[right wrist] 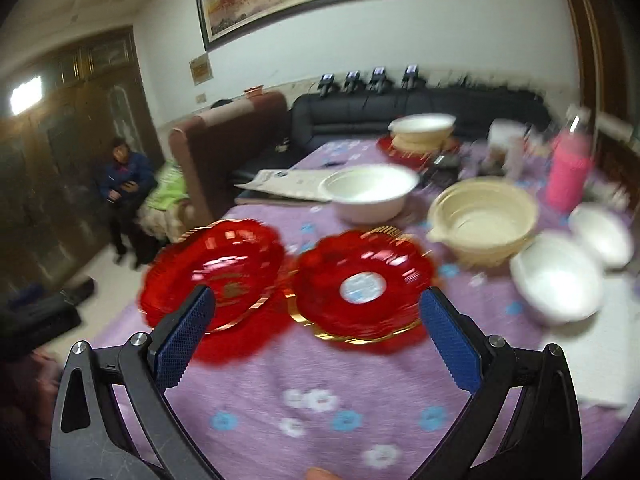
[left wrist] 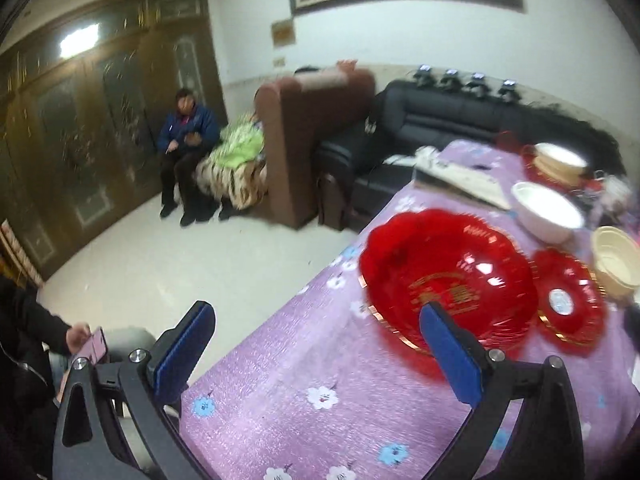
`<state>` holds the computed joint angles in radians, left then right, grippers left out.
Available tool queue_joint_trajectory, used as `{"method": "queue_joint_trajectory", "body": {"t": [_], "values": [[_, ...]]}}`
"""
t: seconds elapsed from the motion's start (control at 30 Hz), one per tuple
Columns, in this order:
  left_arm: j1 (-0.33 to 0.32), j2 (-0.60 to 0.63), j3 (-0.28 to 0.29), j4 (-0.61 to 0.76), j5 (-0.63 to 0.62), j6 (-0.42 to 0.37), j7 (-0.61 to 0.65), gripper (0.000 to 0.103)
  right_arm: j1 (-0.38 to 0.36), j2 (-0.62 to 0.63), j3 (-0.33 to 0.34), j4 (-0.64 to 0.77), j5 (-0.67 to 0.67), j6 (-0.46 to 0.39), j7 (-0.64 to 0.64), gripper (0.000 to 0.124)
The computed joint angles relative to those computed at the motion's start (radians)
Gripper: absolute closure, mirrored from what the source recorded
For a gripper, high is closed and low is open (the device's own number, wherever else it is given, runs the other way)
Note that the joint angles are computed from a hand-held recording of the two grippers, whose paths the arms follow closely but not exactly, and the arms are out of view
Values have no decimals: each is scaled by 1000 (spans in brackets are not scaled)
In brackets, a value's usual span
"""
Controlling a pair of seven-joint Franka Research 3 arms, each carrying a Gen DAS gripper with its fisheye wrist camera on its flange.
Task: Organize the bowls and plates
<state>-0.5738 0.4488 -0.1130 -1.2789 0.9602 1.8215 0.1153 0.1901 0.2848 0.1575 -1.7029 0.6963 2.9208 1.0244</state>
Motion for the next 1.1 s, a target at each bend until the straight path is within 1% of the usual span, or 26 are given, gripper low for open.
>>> {"method": "queue_joint_trajectory", "body": {"t": [0.03,0.07,0.17,0.23,0.3,0.37,0.43,0.5,0.57,0.6,0.63,0.67,0.7,0.73,0.77,0.8,0.83,0.87,0.9,0.97,1.03,1.1], "values": [[13,8,-2,9,-27,1,-4,1,-24,12,28,23,50,-40,-30,21],[21,10,-2,8,-46,5,-13,1,-37,35,44,63,80,-114,-46,21],[49,34,3,32,-103,-1,-23,1,-9,95,20,152,42,-269,21,21],[56,82,7,99,-134,-20,11,1,7,131,14,190,39,-309,77,21],[66,132,10,171,-179,-32,65,1,24,182,1,245,18,-347,158,24],[65,215,18,294,-232,-81,132,1,23,233,5,304,22,-374,223,25],[75,253,23,342,-288,-63,167,1,11,269,18,349,42,-393,260,25],[70,310,36,429,-338,-101,204,2,30,329,-4,443,-18,-467,353,25],[75,313,40,425,-371,-76,208,6,17,378,10,512,-16,-534,412,25],[71,330,45,452,-383,-89,220,11,23,402,2,546,-33,-563,464,25],[71,339,49,466,-393,-92,231,18,20,415,6,558,-32,-568,485,25],[74,336,50,458,-405,-81,235,23,15,416,16,550,-18,-541,487,26],[70,333,58,452,-401,-73,238,27,16,422,17,556,-19,-534,503,28],[72,313,62,414,-396,-42,232,32,14,425,20,561,-22,-536,509,36],[75,308,64,406,-397,-33,232,35,14,432,23,570,-25,-534,514,52],[77,291,63,377,-393,-6,227,50,18,449,19,598,-44,-559,527,63],[81,286,62,370,-390,17,234,72,25,458,11,610,-62,-564,533,95],[87,276,50,358,-392,39,247,84,18,478,22,638,-95,-585,553,106],[82,288,56,382,-395,26,259,84,6,477,25,631,-57,-599,540,106],[77,288,58,380,-388,31,278,84,-6,480,36,630,-44,-604,531,106],[79,258,55,327,-389,54,273,84,6,453,25,596,-64,-582,514,106],[73,203,51,250,-374,56,270,84,5,429,28,566,-70,-591,490,106]]}}
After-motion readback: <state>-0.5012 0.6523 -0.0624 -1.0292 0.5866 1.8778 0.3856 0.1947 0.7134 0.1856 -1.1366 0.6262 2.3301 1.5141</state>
